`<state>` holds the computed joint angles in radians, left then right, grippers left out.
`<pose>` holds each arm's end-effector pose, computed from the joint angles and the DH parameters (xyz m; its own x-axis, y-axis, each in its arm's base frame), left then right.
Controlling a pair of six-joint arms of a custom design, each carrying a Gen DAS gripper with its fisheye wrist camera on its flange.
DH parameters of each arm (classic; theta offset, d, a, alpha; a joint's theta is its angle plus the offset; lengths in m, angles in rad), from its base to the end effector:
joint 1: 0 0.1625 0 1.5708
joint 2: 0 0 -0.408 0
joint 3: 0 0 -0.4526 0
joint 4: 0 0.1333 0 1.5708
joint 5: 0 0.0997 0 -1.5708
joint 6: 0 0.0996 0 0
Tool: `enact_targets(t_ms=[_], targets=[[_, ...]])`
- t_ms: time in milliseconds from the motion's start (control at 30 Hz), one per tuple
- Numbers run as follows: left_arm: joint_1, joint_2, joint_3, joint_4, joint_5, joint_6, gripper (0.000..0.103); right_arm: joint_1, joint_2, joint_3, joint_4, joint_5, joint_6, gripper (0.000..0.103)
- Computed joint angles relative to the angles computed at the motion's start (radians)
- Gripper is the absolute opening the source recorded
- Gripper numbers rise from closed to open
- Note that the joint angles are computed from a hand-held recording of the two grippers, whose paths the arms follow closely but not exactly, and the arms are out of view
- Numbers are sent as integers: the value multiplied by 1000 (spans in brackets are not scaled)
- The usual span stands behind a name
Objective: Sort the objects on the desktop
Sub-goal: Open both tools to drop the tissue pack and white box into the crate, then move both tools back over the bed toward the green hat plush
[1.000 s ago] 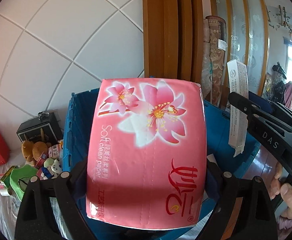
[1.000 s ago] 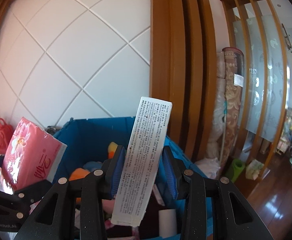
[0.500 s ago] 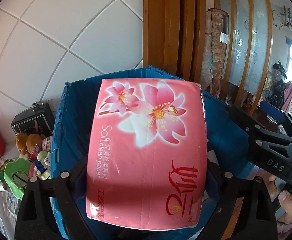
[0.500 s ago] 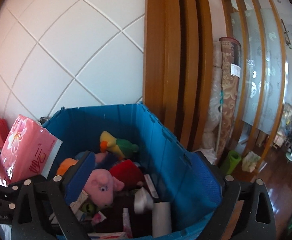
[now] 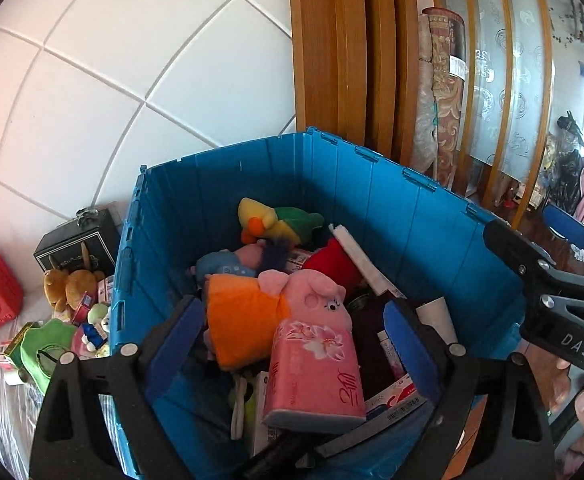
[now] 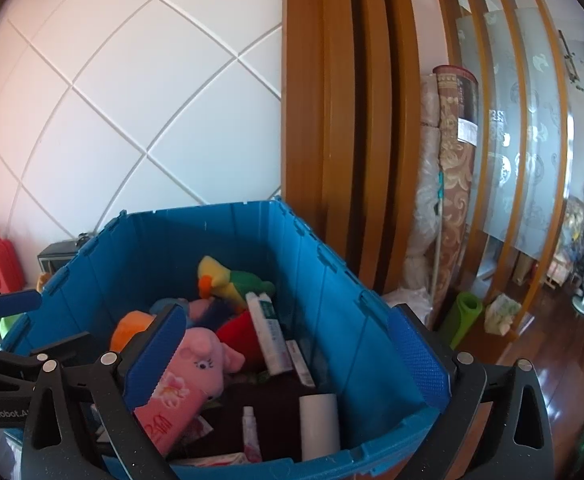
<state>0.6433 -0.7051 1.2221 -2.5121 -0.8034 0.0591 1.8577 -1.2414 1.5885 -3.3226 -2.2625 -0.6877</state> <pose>-0.5383 -0.6566 0.1789 -0.6162 0.4360 -0.6559 0.7669 0.5218 -0.3736 0.2508 -0.6034 0.4802 -0.6786 0.1972 0.7075 -0.6180 0.3672 -0.6951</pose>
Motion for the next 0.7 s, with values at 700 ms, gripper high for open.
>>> enact_targets(t_ms=[700], targets=[[11,-137,145,-156,48,23,93,37,9,28,41,46,47,103]])
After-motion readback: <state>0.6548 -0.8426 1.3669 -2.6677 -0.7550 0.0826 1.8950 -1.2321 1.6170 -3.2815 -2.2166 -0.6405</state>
